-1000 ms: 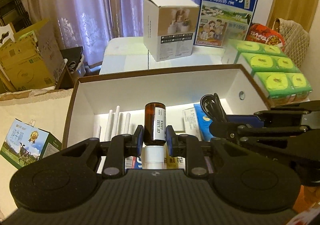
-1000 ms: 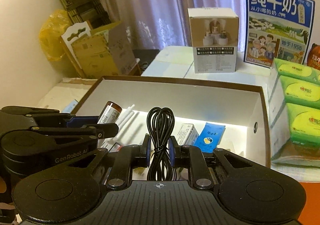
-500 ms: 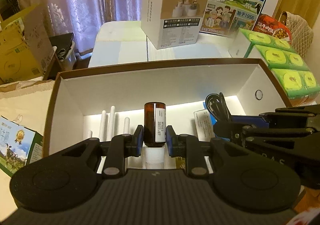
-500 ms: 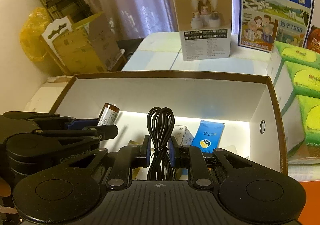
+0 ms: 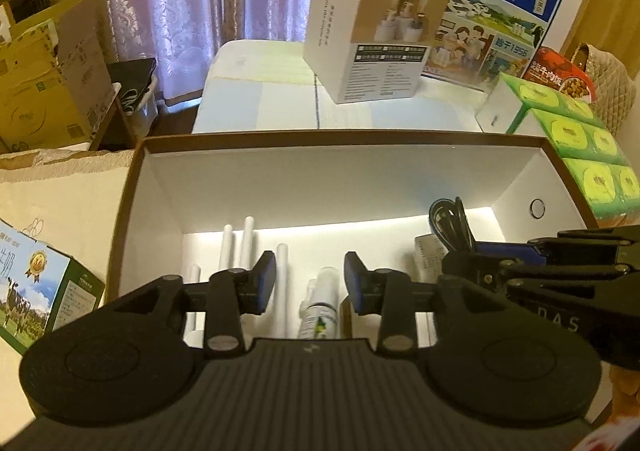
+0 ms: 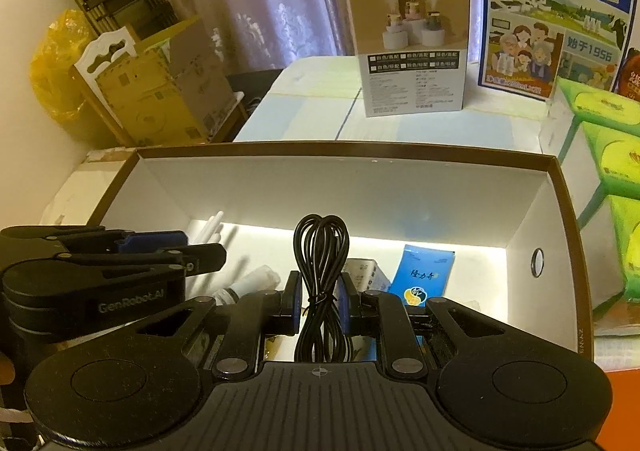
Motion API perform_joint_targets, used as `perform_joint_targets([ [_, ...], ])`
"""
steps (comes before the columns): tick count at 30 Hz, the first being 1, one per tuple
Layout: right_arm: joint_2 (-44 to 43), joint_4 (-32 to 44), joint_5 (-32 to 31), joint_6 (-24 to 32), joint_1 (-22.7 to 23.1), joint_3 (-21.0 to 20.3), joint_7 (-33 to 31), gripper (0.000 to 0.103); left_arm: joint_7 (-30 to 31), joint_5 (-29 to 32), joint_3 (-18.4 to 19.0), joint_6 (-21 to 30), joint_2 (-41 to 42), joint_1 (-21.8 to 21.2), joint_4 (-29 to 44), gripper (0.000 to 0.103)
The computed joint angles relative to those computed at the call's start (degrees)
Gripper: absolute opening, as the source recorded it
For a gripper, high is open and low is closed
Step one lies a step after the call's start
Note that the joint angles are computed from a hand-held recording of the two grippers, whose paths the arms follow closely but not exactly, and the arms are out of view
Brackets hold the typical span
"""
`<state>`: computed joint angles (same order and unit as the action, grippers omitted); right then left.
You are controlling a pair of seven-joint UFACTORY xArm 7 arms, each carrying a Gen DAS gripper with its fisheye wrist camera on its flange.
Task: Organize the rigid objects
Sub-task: 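Lower the cable and dropper bottle into the brown box and open both grippers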
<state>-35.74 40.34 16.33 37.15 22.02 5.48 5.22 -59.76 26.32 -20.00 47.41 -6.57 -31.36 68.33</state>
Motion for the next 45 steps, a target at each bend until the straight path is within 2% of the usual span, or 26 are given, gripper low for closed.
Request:
perform_joint_targets([
  [22,2.2,1.4,0.5,-0.4,0.6,0.2,-1.0,0.014,0.1,-1.2,-0.4,0.4,-1.8,0.8,-1.7,0.041],
  [30,2.5,1.1,1.2,-4.4,0.8,0.3,-0.2,0.015,-0.7,-0.5,-0.7,0.8,-2.3,1.1,-2.0,0.046],
  [32,2.2,1.1,1.1,-5.2,0.8,0.4,0.3,0.017,-1.0,-0.2,-0.8,0.9,-2.8,1.1,-2.2,0.049],
  [36,1.6,1.2,1.1,-5.0,1.4,-0.1,0.1,0.031,-1.3,0.0,-1.2,0.9,-3.6,1.2,-2.7,0.052],
  [40,0.2,0.5,1.2,-4.1,1.5,-0.2,0.5,0.040,-1.8,0.2,-1.9,1.3,-4.8,1.3,-3.3,0.055],
  [45,-2.9,-1.2,1.1,-2.5,0.9,-0.2,2.2,0.055,-2.9,0.8,-3.1,2.2,-6.6,1.5,-3.9,0.061],
])
